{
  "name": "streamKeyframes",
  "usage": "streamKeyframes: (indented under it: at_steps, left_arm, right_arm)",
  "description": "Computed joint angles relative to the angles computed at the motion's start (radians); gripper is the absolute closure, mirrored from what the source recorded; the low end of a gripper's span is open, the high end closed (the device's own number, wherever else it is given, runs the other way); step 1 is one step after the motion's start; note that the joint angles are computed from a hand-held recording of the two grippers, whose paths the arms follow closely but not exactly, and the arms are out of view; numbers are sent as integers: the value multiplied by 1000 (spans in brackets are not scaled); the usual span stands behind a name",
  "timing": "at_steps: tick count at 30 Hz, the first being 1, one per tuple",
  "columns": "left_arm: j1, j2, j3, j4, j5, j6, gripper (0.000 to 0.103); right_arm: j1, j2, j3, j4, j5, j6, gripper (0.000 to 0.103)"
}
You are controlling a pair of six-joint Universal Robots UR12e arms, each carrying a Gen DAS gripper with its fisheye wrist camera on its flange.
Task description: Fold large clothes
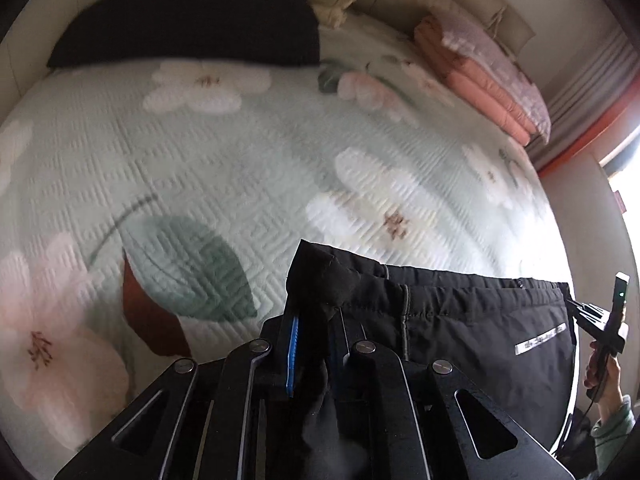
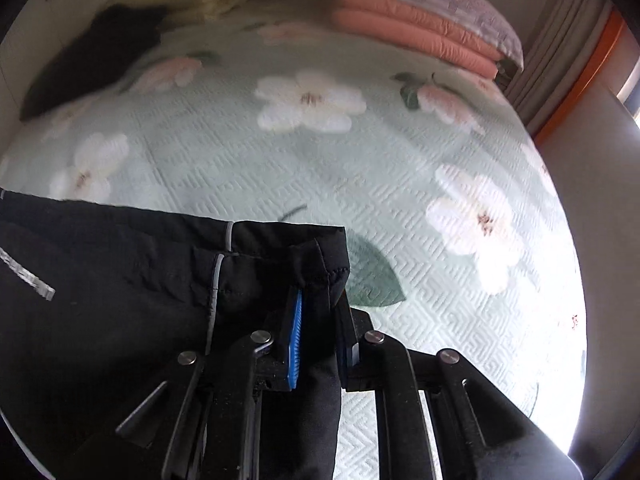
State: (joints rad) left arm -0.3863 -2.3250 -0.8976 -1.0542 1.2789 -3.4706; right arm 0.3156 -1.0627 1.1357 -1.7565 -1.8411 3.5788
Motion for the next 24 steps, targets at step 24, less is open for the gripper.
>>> streamKeyframes:
  at_steps: [24]
  left_arm:
    - [-39,190,-166,140,21,19,69]
  right_arm:
    - [93,-64,-62,-31,105,58,49]
